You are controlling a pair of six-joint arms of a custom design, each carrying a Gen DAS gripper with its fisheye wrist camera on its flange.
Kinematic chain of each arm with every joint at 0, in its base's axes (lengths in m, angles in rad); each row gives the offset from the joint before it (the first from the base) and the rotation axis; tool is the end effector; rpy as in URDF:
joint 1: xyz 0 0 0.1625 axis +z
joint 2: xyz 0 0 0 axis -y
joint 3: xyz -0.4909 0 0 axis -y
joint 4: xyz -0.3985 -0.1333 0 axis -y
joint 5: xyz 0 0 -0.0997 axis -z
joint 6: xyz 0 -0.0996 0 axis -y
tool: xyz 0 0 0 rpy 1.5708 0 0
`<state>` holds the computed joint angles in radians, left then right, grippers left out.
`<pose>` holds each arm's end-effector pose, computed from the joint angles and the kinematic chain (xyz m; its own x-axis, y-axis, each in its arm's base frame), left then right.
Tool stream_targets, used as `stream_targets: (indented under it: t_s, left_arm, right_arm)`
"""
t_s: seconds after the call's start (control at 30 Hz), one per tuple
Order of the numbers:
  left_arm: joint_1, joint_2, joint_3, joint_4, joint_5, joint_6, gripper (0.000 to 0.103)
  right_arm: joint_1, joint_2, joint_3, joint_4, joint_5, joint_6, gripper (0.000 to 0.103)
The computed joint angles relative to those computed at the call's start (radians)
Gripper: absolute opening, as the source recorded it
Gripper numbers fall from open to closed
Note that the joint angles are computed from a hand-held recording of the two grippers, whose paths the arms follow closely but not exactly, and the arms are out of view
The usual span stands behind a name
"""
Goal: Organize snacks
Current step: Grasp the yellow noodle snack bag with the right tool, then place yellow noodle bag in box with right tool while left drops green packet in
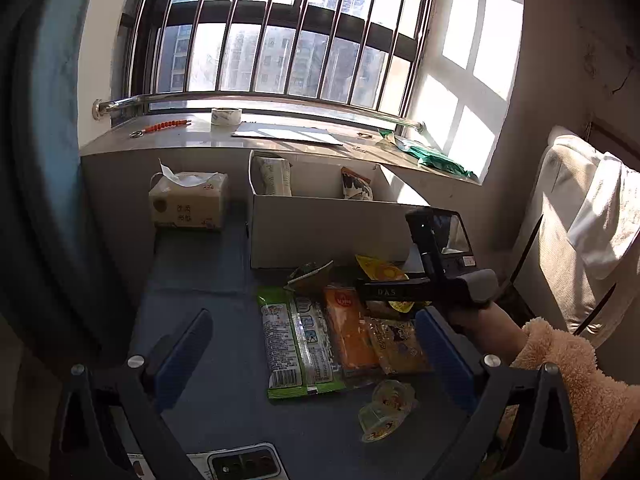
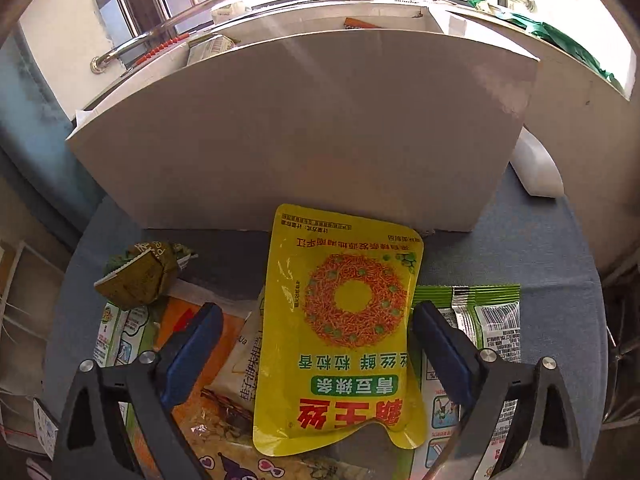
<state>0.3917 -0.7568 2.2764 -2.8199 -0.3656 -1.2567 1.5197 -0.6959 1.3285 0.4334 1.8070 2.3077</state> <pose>-0.3423 -0.3863 0.0406 -0.8180 -0.2184 -0.5322 0.3647 0.5185 -0.7734 0.0763 -0.6625 0.1086 -0.6817 -0.5380 0.4958 -0.6847 0.7079 -0.1733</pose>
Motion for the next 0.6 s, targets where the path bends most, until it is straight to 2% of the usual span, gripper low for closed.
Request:
stream_targets:
  t_s: [0.07, 0.13, 0.2, 0.3, 0.37, 0.5, 0.6]
  left_arm:
    - [0.001, 0.002, 0.007, -0.026, -0.002, 0.014, 0.103]
    - [0.006, 0.001, 0.005, -0.004, -0.004, 0.006, 0.103]
    - [0.015, 0.005, 0.002, -0.008, -0.012, 0.012, 0.103]
    - [0.033, 0.021, 0.002, -0.073, -0.022, 0.066, 0.103]
    - [0.052, 0.025, -0.011, -0.062, -0.026, 0.082, 0.103]
    - [0.115, 0.051, -0.049, -0.153, -0.061, 0.232, 0.103]
    - [0.171, 0.067, -0.107, -0.124, -0.069, 0.303, 0.103]
  right_arm:
    - [0.003, -0.006, 0.019, -0.039, 0.015, -0.031, 0.086]
    - [-0.01, -0.01, 0.008, 0.014, -0.032, -0.012, 0.062]
    - [-0.022, -0.012, -0.007, 0.071, -0.065, 0.012, 0.057]
    - [-0.033, -0.029, 0.009, 0.091, -0.089, -0.024, 0.052]
    - [-0.049, -0.05, 0.029, 0.11, -0.137, -0.025, 0.051]
    - [-0.069, -0.11, 0.088, 0.095, -0.222, -0.034, 0.051]
    - [-0.089, -0.179, 0.155, 0.075, -0.288, -0.065, 0.051]
